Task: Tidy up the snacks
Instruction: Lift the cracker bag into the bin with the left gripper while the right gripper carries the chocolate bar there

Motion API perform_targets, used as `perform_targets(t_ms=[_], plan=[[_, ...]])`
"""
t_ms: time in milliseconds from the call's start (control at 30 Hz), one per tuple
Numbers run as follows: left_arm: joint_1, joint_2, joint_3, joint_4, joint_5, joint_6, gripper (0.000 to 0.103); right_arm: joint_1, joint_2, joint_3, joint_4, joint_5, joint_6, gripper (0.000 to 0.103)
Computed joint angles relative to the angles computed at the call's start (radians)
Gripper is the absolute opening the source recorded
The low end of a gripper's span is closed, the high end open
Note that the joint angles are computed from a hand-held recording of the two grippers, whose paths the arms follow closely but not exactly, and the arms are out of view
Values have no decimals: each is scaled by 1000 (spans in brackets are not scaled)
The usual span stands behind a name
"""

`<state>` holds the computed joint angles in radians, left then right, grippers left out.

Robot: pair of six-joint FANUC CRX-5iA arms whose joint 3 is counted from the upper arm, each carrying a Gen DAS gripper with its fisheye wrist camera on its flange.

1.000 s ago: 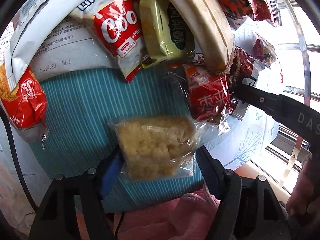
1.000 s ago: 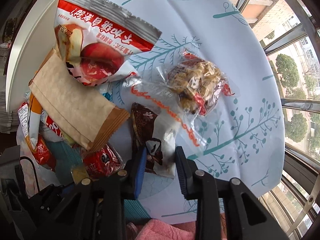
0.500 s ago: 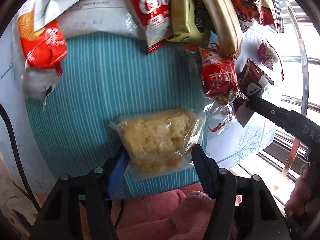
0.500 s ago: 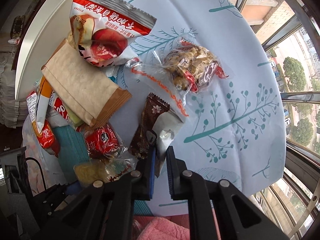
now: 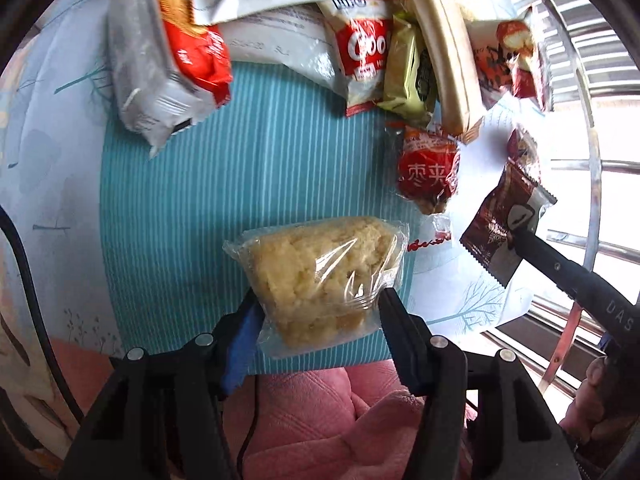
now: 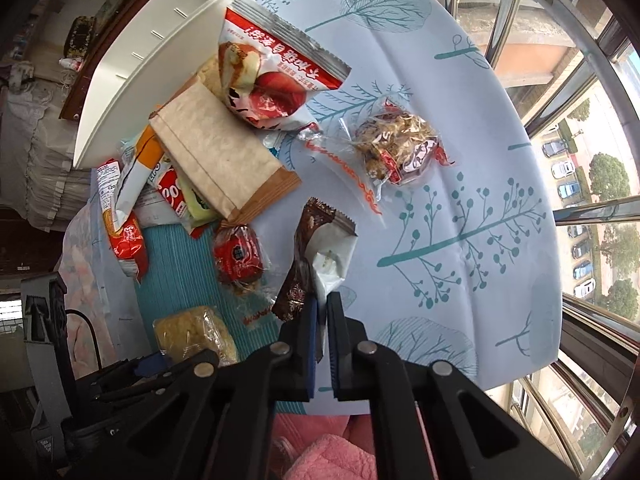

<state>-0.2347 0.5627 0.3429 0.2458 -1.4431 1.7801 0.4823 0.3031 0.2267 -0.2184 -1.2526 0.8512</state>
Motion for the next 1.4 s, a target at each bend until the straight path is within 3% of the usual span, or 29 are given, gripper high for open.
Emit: perform_targets(t_ms=[333, 533, 667, 967, 1200, 1400], plan=[[49, -163, -69, 0, 61, 25, 57, 2, -139, -81, 11, 59, 54, 5], [80, -214, -18, -7, 68, 22, 57, 25, -154, -60, 44, 102, 109, 5], [85, -191, 101, -32, 41, 40, 57, 51, -153, -36, 72, 125, 148, 5], [117, -154, 269, -59, 80, 60, 57, 81, -113, 54, 135, 194, 205, 5], [145, -69, 433, -59, 81, 20, 57, 81, -47, 151, 169, 241, 200, 5], [172, 1, 508, 0, 131, -42, 57, 78, 30, 250, 197, 265, 193, 5]])
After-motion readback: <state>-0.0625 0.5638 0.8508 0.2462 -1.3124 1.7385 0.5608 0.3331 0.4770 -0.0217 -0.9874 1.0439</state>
